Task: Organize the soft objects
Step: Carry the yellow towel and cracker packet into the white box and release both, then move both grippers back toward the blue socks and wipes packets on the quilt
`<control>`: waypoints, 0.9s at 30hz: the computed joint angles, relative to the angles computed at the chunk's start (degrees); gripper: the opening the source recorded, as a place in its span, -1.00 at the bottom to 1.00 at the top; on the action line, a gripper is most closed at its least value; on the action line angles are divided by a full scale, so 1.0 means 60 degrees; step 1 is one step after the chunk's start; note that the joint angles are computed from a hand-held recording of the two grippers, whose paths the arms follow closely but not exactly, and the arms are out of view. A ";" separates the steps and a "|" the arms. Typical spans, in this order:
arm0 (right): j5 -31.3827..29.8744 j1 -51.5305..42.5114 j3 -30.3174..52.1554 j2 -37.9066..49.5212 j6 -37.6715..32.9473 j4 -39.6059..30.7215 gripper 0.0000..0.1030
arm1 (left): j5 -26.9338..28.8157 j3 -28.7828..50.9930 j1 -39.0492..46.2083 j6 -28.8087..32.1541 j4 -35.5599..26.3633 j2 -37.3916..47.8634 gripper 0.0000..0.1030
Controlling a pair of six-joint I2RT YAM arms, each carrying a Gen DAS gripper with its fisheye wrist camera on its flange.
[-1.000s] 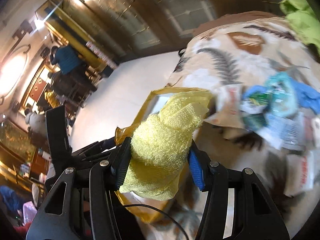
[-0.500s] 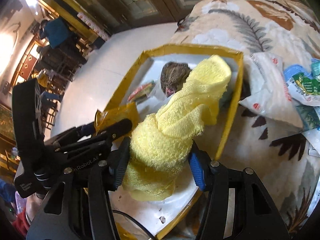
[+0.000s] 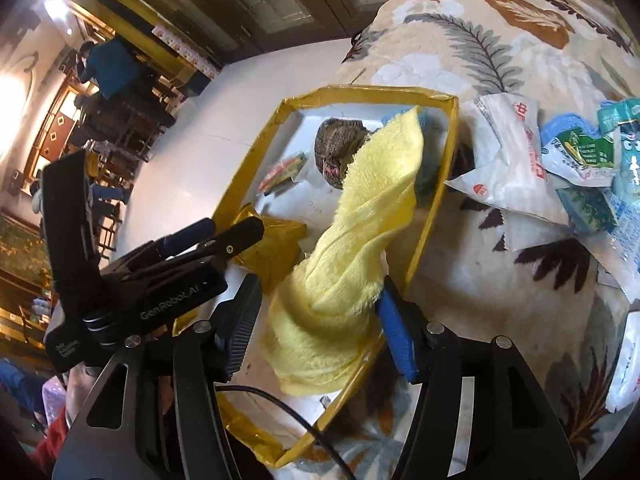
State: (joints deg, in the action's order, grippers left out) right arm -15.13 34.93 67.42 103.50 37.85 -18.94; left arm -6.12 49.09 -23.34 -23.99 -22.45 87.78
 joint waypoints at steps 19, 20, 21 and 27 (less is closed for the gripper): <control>-0.0004 -0.1372 -0.3969 -0.4301 0.0243 0.0103 0.14 | 0.0105 0.0120 -0.0205 -0.0315 -0.0304 -0.0315 0.41; -0.0005 -0.1534 -0.4184 -0.4540 0.0233 -0.0011 0.14 | 0.0104 0.0151 -0.0296 -0.0334 -0.0334 -0.0352 0.41; -0.0017 -0.1685 -0.4382 -0.4744 0.0268 -0.0078 0.14 | 0.0071 0.0192 -0.0437 -0.0365 -0.0378 -0.0388 0.42; -0.0124 -0.2469 -0.5330 -0.5839 0.0356 -0.0287 0.14 | -0.0171 0.0565 -0.1311 -0.0559 -0.0597 -0.0310 0.42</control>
